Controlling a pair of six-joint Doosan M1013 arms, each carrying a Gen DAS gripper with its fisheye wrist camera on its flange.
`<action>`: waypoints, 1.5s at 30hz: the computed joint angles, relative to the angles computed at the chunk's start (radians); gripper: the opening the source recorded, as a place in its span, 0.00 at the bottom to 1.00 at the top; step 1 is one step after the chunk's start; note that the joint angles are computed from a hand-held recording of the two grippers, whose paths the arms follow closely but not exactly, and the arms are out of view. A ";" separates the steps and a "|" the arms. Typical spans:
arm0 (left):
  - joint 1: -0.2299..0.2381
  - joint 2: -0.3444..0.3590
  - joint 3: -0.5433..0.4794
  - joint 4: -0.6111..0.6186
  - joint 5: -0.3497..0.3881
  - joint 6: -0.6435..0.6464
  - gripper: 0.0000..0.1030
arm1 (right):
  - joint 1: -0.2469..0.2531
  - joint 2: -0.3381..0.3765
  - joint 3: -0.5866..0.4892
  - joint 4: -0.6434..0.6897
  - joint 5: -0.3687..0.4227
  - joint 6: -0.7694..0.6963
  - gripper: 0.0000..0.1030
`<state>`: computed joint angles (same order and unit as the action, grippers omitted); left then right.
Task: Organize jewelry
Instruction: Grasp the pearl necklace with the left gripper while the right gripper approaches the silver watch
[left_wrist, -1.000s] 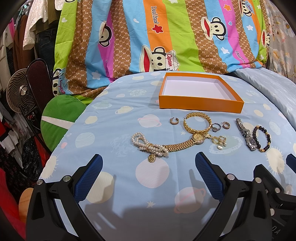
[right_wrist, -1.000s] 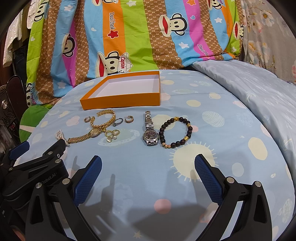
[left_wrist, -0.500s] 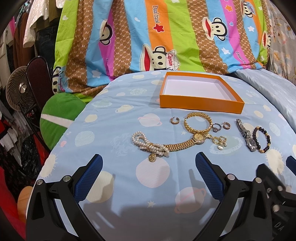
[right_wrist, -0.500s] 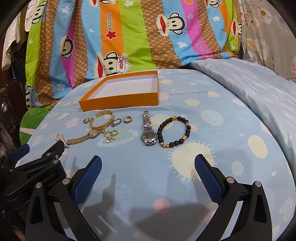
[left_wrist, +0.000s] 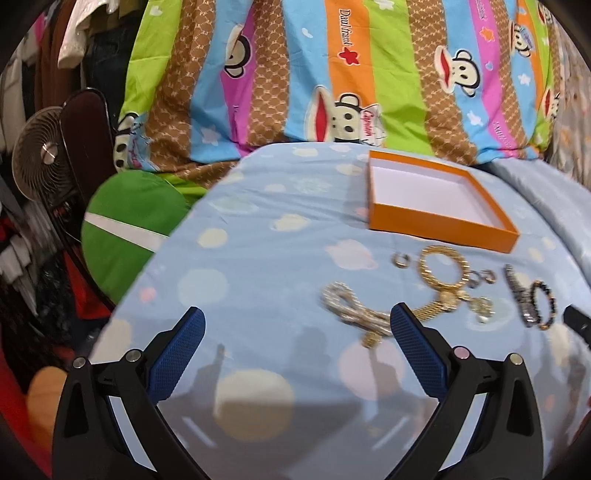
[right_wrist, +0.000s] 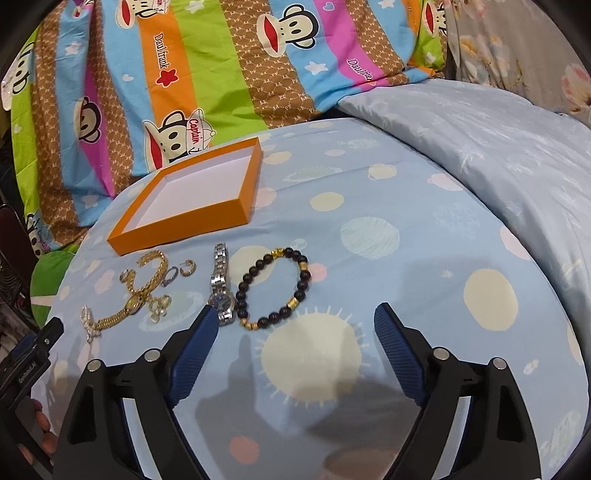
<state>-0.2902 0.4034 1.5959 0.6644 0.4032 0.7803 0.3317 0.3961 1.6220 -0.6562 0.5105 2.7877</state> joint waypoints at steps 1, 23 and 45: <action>0.005 0.002 -0.004 -0.015 0.004 0.017 0.95 | 0.001 0.003 -0.004 0.013 -0.005 -0.018 0.79; 0.001 0.074 -0.108 -0.452 0.102 0.454 0.75 | 0.015 0.063 -0.084 0.182 -0.004 -0.263 0.58; 0.068 0.035 -0.045 -0.838 0.035 0.840 0.11 | 0.009 0.083 -0.121 0.209 0.016 -0.324 0.52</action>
<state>-0.2225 0.4388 1.5507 -0.1737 0.4386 1.6206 0.3410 0.4796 1.5008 -0.4474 0.5268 2.4636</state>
